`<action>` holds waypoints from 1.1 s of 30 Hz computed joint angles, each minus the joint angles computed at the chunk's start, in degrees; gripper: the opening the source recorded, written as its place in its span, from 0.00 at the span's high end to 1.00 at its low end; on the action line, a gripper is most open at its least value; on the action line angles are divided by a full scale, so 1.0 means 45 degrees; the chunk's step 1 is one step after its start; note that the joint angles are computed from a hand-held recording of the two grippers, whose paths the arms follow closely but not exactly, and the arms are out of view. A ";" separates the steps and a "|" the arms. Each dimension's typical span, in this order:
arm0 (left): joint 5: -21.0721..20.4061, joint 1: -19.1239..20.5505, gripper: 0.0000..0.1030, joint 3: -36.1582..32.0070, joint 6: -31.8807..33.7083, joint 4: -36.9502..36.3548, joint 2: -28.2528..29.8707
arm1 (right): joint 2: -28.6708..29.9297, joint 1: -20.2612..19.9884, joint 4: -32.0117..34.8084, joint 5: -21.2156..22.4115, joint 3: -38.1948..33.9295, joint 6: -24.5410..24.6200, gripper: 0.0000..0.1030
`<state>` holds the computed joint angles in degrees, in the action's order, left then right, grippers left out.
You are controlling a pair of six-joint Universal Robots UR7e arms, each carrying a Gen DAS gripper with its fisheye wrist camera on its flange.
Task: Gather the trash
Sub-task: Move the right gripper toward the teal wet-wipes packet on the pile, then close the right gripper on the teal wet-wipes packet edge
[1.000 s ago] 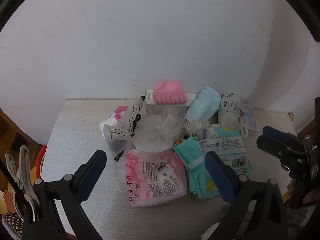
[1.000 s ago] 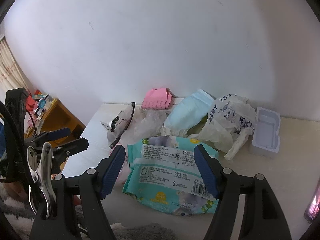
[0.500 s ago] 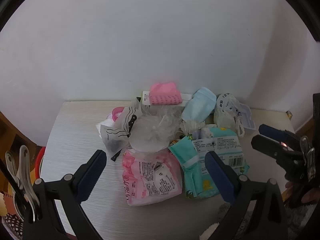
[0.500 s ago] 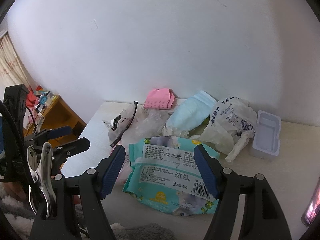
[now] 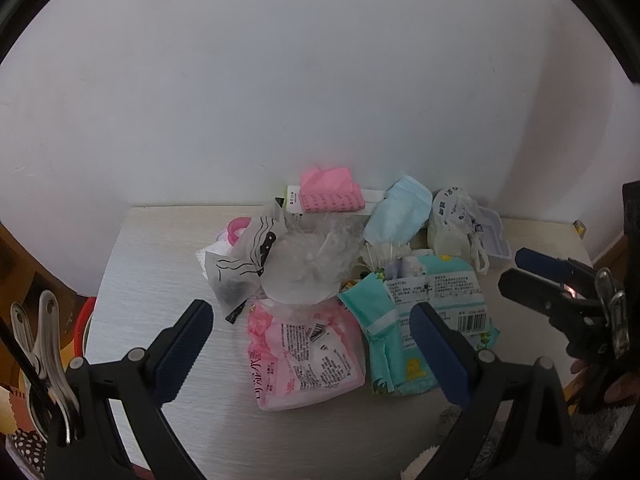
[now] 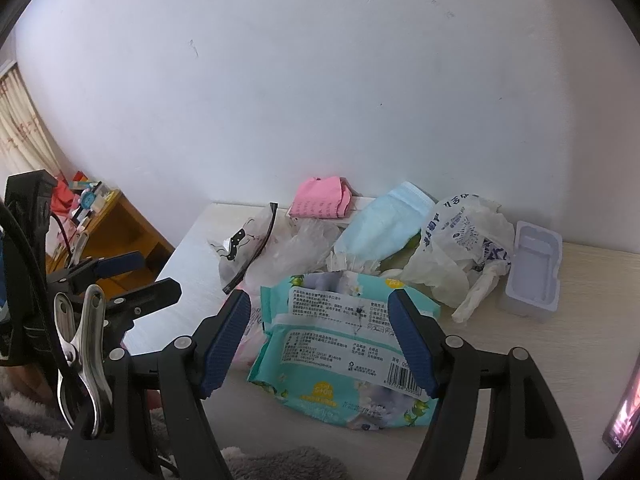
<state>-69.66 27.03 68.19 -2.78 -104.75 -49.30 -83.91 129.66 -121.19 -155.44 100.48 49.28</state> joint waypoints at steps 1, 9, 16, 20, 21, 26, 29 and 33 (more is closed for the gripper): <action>-0.0015 0.0011 0.02 -0.0005 -0.0024 0.0028 0.0000 | -0.0004 0.0002 -0.0001 0.0009 0.0002 0.0002 0.29; -0.0070 0.0067 0.02 -0.0068 -0.0139 0.0171 0.0038 | -0.0007 0.0006 0.0023 0.0052 0.0042 0.0073 0.29; -0.0262 0.0074 0.02 -0.0110 -0.0109 0.0384 0.0075 | -0.0064 -0.0004 0.0174 0.0165 0.0078 0.0305 0.29; -0.0335 0.0026 0.02 -0.0122 0.0030 0.0484 0.0098 | -0.0126 -0.0050 0.0252 0.0231 0.0095 0.0437 0.29; -0.0382 0.0021 0.02 -0.0132 0.0059 0.0519 0.0118 | -0.0145 -0.0059 0.0267 0.0258 0.0106 0.0480 0.29; -0.0588 -0.0004 0.02 -0.0224 0.0127 0.0851 0.0201 | -0.0252 -0.0099 0.0598 0.0395 0.0122 0.0875 0.29; -0.0689 -0.0023 0.02 -0.0223 0.0179 0.0957 0.0223 | -0.0354 -0.0067 0.0885 0.0400 0.0176 0.1285 0.29; -0.1038 -0.0014 0.02 -0.0301 0.0310 0.1209 0.0332 | -0.0700 -0.0033 0.1989 0.0278 0.0315 0.2691 0.29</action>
